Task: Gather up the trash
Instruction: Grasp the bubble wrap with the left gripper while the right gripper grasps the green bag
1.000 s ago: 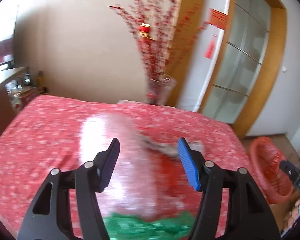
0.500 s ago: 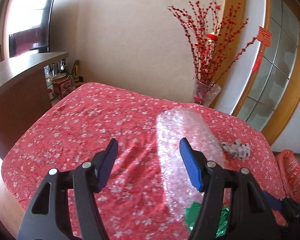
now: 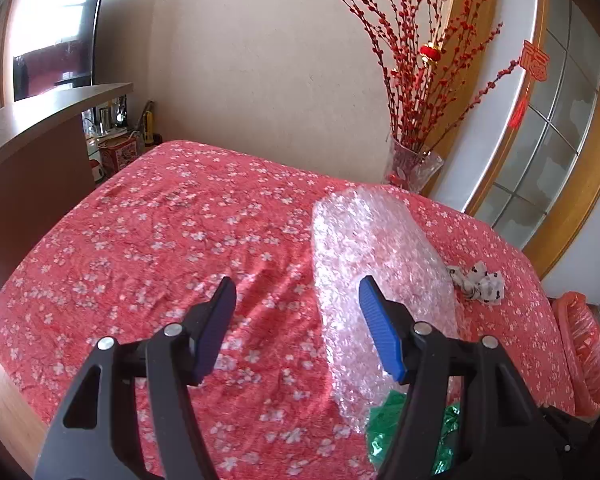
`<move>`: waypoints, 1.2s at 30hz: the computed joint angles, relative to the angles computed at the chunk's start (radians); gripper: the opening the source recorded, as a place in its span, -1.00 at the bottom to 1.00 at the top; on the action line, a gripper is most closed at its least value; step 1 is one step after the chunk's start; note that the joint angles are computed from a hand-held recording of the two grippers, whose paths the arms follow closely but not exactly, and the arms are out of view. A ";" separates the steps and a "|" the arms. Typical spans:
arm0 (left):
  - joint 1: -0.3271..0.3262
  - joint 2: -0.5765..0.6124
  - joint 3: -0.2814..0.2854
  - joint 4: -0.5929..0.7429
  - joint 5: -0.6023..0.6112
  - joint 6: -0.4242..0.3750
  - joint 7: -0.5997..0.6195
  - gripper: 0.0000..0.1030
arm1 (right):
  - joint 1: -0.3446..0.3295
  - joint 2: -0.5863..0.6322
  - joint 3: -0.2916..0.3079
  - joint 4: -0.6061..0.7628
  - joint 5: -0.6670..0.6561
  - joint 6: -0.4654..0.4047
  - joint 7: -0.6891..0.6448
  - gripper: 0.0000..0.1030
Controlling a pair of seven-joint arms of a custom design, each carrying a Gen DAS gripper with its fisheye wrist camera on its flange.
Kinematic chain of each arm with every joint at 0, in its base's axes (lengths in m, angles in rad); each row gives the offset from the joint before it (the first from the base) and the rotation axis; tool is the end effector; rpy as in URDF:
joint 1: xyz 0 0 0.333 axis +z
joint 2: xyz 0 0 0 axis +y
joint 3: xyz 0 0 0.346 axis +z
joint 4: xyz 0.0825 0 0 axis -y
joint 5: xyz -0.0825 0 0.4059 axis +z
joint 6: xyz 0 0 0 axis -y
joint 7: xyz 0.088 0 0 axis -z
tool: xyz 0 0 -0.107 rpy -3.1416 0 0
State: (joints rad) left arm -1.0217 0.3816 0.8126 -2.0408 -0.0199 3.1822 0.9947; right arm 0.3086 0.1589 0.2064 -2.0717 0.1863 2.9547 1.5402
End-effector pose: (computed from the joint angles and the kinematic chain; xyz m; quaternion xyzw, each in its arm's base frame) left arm 0.6395 -0.1863 0.4275 -0.7027 0.5619 -0.3468 0.2650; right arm 0.5686 0.3011 0.4569 -0.7678 0.5310 -0.1282 0.3349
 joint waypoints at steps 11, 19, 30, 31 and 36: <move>0.228 -0.011 -0.275 0.070 0.051 -0.025 0.034 0.23 | 0.023 -0.077 -0.108 -0.096 -0.213 0.058 0.230 -0.50; 0.367 0.036 -0.446 0.179 0.119 -0.108 0.016 0.25 | -0.035 -0.162 -0.178 -0.168 -0.584 0.052 0.637 -0.50; 0.406 0.069 -0.491 0.220 0.272 -0.185 -0.105 -0.38 | -0.100 -0.181 -0.165 -0.179 -0.641 0.053 0.737 -0.50; 0.430 0.065 -0.516 0.216 0.273 -0.179 -0.102 -0.44 | -0.100 -0.182 -0.164 -0.180 -0.639 0.053 0.735 -0.50; 0.486 0.029 -0.568 0.165 0.296 -0.121 -0.123 -0.60 | -0.102 -0.190 -0.163 -0.185 -0.641 0.061 0.737 -0.50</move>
State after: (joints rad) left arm -0.5356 0.4107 0.2445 -1.8758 0.2762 3.0616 0.8715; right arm 0.2065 -0.0310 0.0436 -2.2571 -0.4552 3.0153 2.2776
